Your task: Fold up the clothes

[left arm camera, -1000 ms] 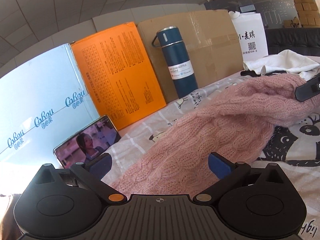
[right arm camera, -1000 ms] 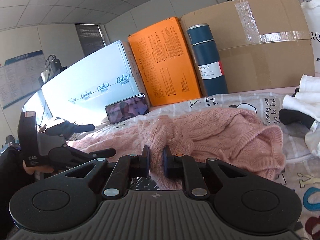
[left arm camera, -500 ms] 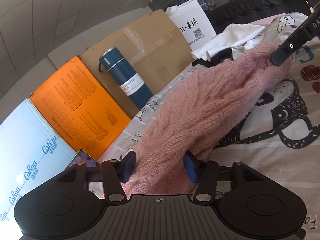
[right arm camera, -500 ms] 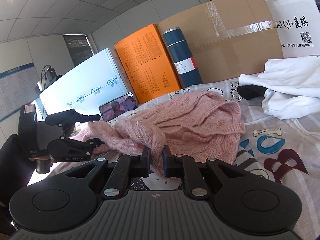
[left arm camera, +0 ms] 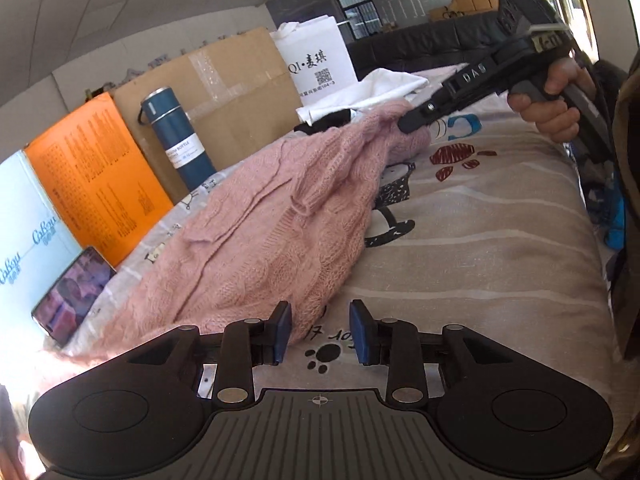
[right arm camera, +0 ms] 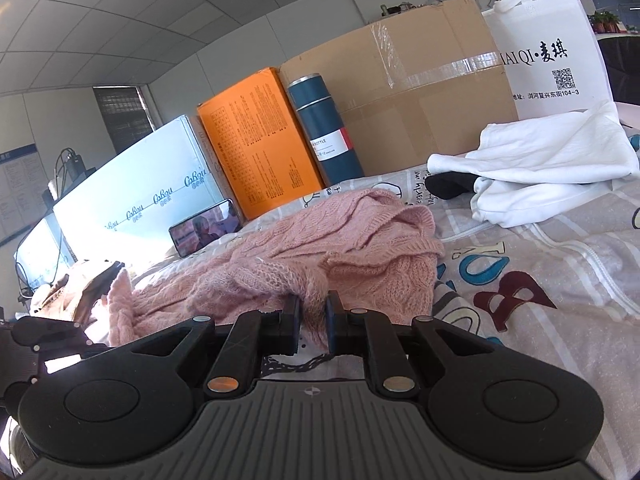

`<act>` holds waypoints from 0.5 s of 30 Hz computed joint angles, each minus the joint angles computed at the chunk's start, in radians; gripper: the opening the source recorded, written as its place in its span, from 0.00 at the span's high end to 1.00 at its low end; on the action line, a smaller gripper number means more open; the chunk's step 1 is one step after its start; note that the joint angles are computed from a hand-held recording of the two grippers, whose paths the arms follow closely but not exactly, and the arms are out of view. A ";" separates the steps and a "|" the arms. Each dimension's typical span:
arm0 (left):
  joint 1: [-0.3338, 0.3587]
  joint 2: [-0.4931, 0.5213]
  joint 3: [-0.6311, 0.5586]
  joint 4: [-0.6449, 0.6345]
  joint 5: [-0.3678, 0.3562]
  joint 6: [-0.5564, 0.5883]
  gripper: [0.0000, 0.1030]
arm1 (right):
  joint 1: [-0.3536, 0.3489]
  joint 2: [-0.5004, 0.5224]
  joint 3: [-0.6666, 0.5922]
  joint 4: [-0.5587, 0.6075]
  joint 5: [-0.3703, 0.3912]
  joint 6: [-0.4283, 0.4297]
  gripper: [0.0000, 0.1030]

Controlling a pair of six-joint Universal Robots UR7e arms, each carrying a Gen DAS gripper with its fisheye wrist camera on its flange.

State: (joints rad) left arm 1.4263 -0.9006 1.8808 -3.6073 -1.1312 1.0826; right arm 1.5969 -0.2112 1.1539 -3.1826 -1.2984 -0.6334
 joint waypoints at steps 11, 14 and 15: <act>0.005 0.010 -0.097 -0.346 0.126 -0.355 0.18 | 0.004 0.018 0.000 -0.107 -0.051 0.190 0.36; 0.013 0.043 -0.221 -0.297 0.239 -0.583 0.09 | 0.020 0.054 -0.059 -0.121 -0.071 0.255 0.31; 0.013 0.065 -0.283 -0.271 0.311 -0.682 0.07 | 0.022 0.069 -0.086 -0.114 -0.066 0.280 0.28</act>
